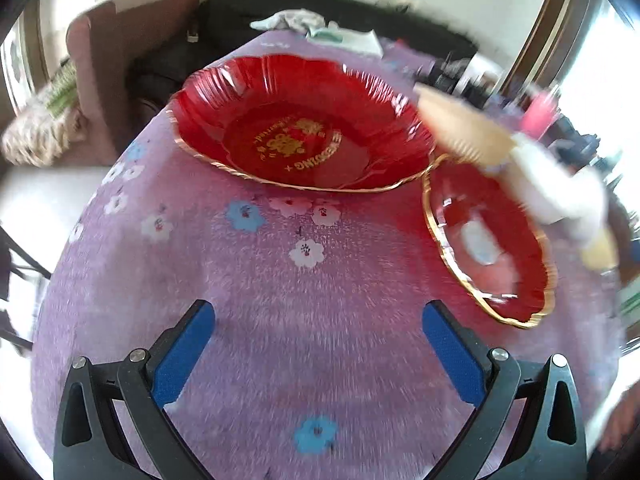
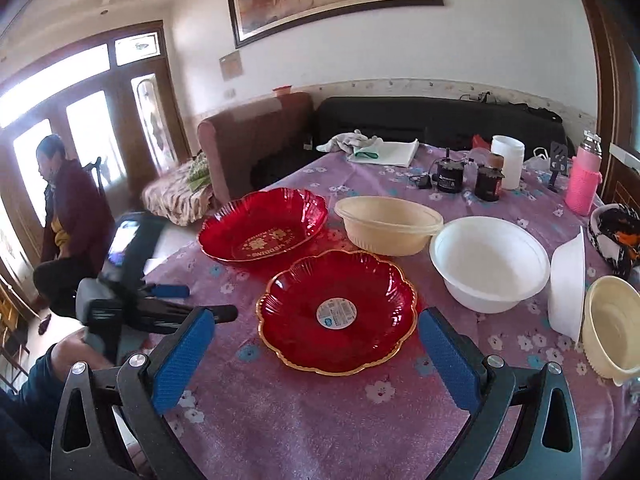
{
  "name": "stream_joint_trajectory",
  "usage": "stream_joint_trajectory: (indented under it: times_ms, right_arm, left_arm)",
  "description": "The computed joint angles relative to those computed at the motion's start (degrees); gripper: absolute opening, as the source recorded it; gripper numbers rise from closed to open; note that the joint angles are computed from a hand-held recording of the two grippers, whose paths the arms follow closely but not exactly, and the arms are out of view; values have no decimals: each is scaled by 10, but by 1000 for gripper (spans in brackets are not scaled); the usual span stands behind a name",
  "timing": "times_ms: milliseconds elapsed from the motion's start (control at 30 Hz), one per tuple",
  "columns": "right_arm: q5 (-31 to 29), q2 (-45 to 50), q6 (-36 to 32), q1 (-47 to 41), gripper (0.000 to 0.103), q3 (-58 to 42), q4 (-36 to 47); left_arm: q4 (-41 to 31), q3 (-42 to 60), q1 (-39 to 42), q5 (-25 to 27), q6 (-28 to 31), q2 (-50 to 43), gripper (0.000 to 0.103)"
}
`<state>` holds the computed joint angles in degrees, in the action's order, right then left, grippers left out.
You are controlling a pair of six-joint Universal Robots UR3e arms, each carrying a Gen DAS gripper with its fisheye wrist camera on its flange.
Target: Organize plates and bowls
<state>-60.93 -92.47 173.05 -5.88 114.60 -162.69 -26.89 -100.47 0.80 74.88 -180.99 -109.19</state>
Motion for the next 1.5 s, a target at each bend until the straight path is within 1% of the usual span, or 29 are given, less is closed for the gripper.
stream_joint_trajectory:
  times_ms: [100, 133, 233, 300, 333, 400, 433, 533, 600, 667, 700, 733, 800, 833, 900, 967, 1000, 1033, 1067, 1167, 1200, 1267, 1300, 1333, 1367, 1400, 1433, 1467, 1500]
  right_arm:
    - [14, 5, 8, 0, 103, -8, 4]
    - [15, 13, 9, 1, 103, -18, 10]
    - [12, 30, 19, 14, 103, -57, 55]
    - [13, 46, 20, 23, 103, -85, 79]
    - [22, 57, 22, 25, 103, -105, 97]
    - [57, 77, 33, 17, 103, -136, 113]
    - [69, 88, 39, 16, 103, -153, 121]
    - [104, 135, 51, 18, 101, -229, 166]
    - [113, 168, 53, 30, 96, -279, 199]
    - [96, 206, 55, 50, 93, -345, 247]
    - [100, 225, 56, 56, 89, -372, 266]
    - [95, 245, 58, 64, 82, -401, 281]
    - [54, 268, 70, 81, 74, -442, 288]
    - [47, 269, 73, 86, 71, -449, 281]
    - [65, 247, 81, 79, 71, -425, 238]
    - [27, 211, 104, 83, 75, -382, 159]
    - [-15, 196, 109, 94, 87, -364, 120]
    - [-87, 186, 96, 117, 99, -356, 91]
    - [-152, 183, 74, 142, 103, -358, 77]
    - [-300, 192, 32, 201, 103, -368, 56]
    - [-305, 192, 26, 204, 103, -370, 64]
    - [-225, 189, 32, 180, 102, -388, 134]
    - [-221, 193, 44, 177, 94, -398, 154]
    - [-211, 204, 53, 172, 75, -417, 183]
    - [-189, 214, 55, 163, 59, -440, 221]
    - [-153, 231, 60, 148, 36, -471, 270]
    - [-107, 254, 75, 128, 35, -504, 318]
    - [-72, 276, 87, 115, 35, -536, 359]
    - [-52, 297, 92, 106, 35, -567, 393]
  left_arm:
    - [28, -50, 36, -24, 7, 49, 103]
    - [32, -64, 54, -44, 11, 66, 103]
    - [12, -78, 89, -79, 13, 92, 103]
    - [-2, -71, 99, -83, 10, 98, 103]
    - [-6, -72, 105, -84, 9, 104, 103]
    - [-14, -59, 114, -87, 3, 103, 103]
    - [-30, -50, 123, -98, 5, 106, 103]
    - [-64, -8, 123, -93, 11, 101, 103]
    - [-73, 9, 118, -84, 17, 100, 103]
    - [-96, 32, 117, -79, 29, 96, 103]
    - [-104, 41, 115, -76, 31, 93, 103]
    - [-108, 53, 115, -77, 26, 87, 103]
    - [-125, 68, 118, -77, 22, 83, 103]
    - [-144, 79, 120, -79, 30, 81, 103]
    - [-136, 76, 119, -73, 46, 85, 103]
    - [-115, 64, 117, -64, 49, 90, 103]
    - [-112, 63, 118, -69, 51, 89, 103]
    - [-118, 66, 118, -75, 56, 87, 103]
    - [-121, 71, 115, -73, 58, 82, 103]
    - [-117, 83, 101, -55, 65, 68, 103]
    - [-119, 89, 99, -52, 65, 64, 103]
    - [-121, 107, 94, -47, 65, 50, 103]
    - [-122, 117, 92, -42, 66, 42, 103]
    - [-130, 137, 87, -33, 67, 29, 103]
    - [-133, 150, 85, -28, 68, 19, 103]
    - [-138, 168, 82, -23, 68, 5, 98]
    - [-143, 185, 79, -16, 68, -8, 84]
    - [-153, 210, 75, -3, 64, -26, 76]
    - [-165, 233, 73, 2, 63, -43, 60]
